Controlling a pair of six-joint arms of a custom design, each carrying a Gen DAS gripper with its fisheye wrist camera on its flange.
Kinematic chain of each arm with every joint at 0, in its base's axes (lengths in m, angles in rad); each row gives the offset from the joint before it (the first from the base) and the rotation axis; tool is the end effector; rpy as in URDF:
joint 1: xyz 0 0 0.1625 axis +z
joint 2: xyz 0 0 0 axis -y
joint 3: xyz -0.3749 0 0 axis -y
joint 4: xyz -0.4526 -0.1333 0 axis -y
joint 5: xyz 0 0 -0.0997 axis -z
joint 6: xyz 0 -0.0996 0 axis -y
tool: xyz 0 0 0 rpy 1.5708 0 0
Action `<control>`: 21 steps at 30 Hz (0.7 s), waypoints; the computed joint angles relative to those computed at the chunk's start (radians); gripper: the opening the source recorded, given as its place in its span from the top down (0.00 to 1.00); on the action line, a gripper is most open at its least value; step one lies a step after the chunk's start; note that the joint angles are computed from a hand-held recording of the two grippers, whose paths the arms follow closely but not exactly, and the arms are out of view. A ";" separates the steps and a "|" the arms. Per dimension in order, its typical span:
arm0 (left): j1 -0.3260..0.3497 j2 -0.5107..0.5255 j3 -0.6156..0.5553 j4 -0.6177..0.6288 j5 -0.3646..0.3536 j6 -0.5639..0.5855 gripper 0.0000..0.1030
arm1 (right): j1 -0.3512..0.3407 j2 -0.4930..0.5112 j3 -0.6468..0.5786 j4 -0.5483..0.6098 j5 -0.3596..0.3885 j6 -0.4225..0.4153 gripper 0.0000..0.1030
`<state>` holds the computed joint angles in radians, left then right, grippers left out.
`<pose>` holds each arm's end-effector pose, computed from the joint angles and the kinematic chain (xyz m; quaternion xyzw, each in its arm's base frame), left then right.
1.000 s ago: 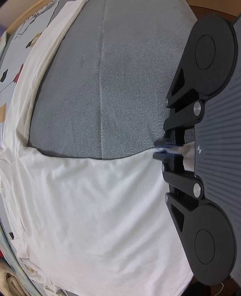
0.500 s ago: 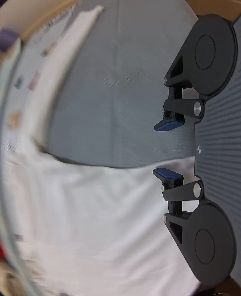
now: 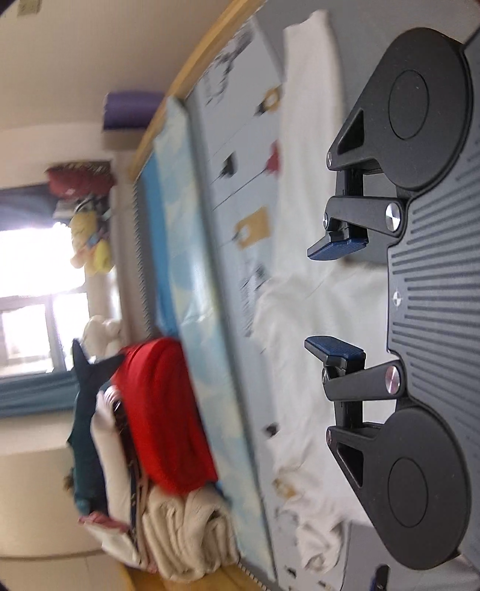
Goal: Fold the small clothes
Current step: 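Release the hem and raise both tools above the T-shirt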
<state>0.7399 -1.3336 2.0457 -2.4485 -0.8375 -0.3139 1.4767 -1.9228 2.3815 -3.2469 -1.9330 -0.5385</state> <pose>-0.2649 -0.5126 0.1746 0.2092 0.9070 -0.2584 0.2585 0.0601 -0.4059 0.3753 0.0774 -0.8098 0.4886 0.3154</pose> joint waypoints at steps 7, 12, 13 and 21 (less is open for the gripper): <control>0.029 0.141 -0.142 -0.319 0.095 0.227 0.43 | 0.145 0.210 -0.158 -0.040 -0.046 -0.007 0.54; 0.078 0.194 -0.219 -0.200 0.134 0.155 0.43 | 0.175 0.299 -0.242 0.029 -0.027 0.021 0.54; 0.081 0.202 -0.234 -0.203 0.134 0.163 0.43 | 0.172 0.318 -0.259 0.044 -0.023 0.025 0.54; 0.135 0.251 -0.296 -0.209 0.125 0.179 0.53 | 0.114 0.459 -0.328 -0.009 -0.011 0.071 0.54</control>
